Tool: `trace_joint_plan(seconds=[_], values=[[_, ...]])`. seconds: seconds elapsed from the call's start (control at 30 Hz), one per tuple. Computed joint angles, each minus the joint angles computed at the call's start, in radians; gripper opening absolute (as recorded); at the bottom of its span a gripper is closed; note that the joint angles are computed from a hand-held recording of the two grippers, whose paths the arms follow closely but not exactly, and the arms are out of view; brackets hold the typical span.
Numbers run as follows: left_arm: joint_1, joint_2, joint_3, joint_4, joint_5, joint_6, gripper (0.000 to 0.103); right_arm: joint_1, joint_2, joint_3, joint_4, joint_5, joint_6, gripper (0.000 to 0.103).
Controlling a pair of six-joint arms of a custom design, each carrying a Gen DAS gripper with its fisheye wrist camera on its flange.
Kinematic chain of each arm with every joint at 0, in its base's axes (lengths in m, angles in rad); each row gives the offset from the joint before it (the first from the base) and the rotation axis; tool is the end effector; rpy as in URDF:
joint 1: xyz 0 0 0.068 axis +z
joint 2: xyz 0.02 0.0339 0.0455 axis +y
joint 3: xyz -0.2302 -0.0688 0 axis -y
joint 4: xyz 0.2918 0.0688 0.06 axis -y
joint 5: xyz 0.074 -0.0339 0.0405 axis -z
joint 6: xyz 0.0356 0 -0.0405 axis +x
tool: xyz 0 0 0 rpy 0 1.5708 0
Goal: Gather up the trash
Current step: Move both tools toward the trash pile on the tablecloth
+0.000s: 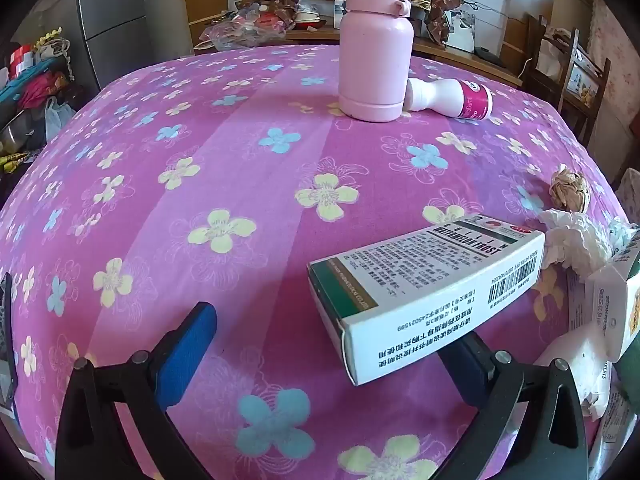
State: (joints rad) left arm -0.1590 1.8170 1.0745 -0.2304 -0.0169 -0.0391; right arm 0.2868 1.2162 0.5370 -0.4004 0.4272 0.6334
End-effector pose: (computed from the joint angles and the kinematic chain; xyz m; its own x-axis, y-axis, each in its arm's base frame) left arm 0.3885 -0.0617 0.0931 -0.8213 0.0921 -0.5630 0.1169 0.9931 -0.0080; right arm 0.2487 0.0580 0.0989 -0.7231 0.3484 -0.5964 0.4442 0.8958 -0.0153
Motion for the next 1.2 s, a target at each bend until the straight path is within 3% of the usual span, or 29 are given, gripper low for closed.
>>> trace_joint_plan(seconds=[0.2, 0.3, 0.5, 0.7, 0.77, 0.87, 1.07, 1.2], values=[[0.021, -0.089, -0.058, -0.065, 0.011, 0.04, 0.103, 0.0, 0.001, 0.001, 0.0, 0.0, 0.0, 0.103], [0.0, -0.215, -0.16, -0.02, -0.047, 0.043, 0.103, 0.0, 0.0, 0.0, 0.0, -0.001, 0.0, 0.103], [-0.01, -0.509, -0.331, -0.037, -0.033, 0.045, 0.103, 0.0, -0.017, 0.029, -0.088, -0.066, -0.033, 0.103], [-0.081, -0.776, -0.437, -0.102, -0.041, 0.027, 0.103, 0.176, -0.39, -0.091, -0.297, -0.018, 0.189, 0.103], [-0.139, -0.831, -0.449, -0.127, -0.093, -0.008, 0.103, 0.28, -0.476, -0.086, -0.377, 0.037, 0.267, 0.103], [-0.206, -0.921, -0.483, -0.149, -0.121, -0.038, 0.103, 0.419, -0.453, -0.022, -0.425, 0.14, 0.362, 0.103], [-0.311, -1.041, -0.502, -0.204, -0.161, -0.103, 0.103, 0.693, -0.303, 0.177, -0.586, 0.393, 0.562, 0.103], [-0.355, -1.088, -0.505, -0.225, -0.178, -0.129, 0.103, 0.78, -0.205, 0.295, -0.685, 0.497, 0.628, 0.103]])
